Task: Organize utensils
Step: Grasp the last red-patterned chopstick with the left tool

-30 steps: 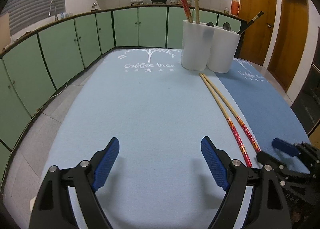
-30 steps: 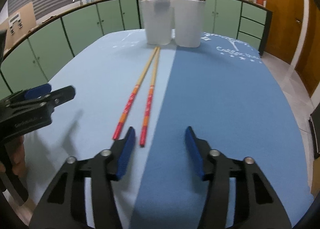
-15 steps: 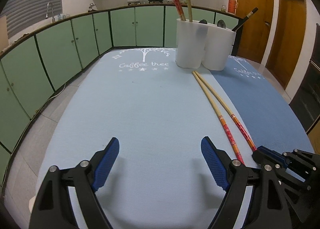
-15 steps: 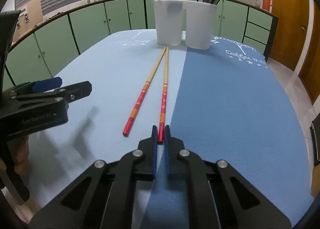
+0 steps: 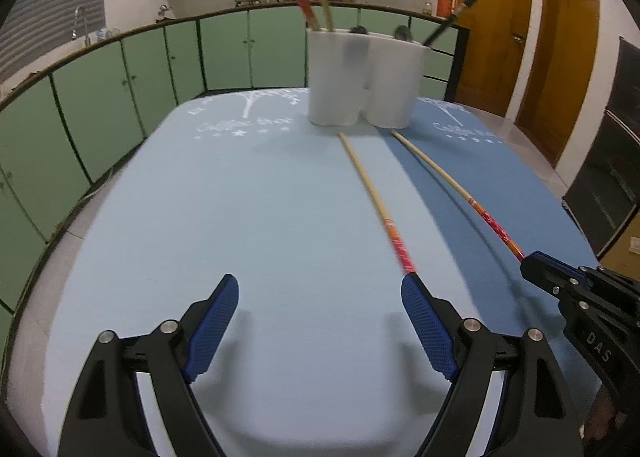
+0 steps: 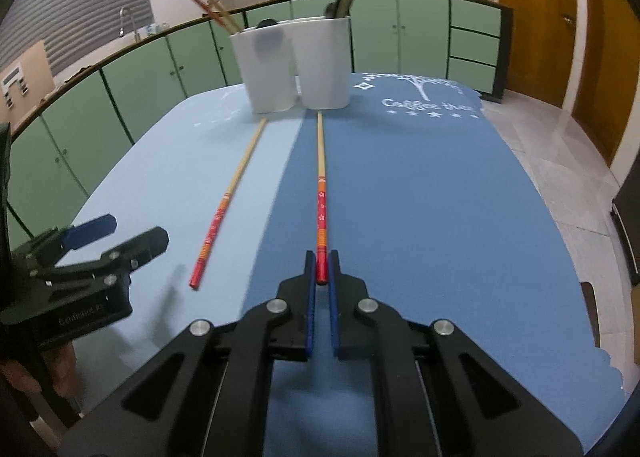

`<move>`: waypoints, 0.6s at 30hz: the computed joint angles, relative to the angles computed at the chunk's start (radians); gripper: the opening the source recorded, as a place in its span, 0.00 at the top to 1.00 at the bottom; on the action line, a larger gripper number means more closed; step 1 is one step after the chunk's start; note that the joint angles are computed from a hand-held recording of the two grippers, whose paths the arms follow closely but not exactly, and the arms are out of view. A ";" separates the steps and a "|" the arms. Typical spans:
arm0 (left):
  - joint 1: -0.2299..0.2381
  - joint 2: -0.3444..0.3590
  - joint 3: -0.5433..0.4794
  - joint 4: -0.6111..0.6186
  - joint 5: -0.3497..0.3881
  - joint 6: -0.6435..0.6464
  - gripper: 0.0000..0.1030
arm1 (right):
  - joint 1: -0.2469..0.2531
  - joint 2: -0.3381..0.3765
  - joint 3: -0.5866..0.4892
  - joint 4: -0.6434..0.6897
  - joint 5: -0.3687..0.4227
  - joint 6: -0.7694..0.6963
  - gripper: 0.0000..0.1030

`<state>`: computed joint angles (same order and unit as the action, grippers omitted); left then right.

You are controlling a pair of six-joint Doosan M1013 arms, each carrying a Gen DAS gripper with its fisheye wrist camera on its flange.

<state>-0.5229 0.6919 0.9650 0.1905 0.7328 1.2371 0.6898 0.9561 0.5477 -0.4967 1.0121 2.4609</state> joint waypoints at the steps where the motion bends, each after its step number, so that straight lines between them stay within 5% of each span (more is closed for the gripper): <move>1: -0.003 0.002 -0.003 -0.010 0.004 -0.001 0.21 | -0.002 -0.008 0.014 -0.002 -0.002 0.010 0.95; 7: -0.015 0.023 -0.030 -0.055 0.042 0.018 0.30 | -0.011 -0.033 0.056 -0.009 -0.014 0.048 0.95; 18: -0.037 0.035 -0.047 -0.009 0.070 0.006 0.61 | -0.015 -0.038 0.070 0.005 -0.033 0.049 0.95</move>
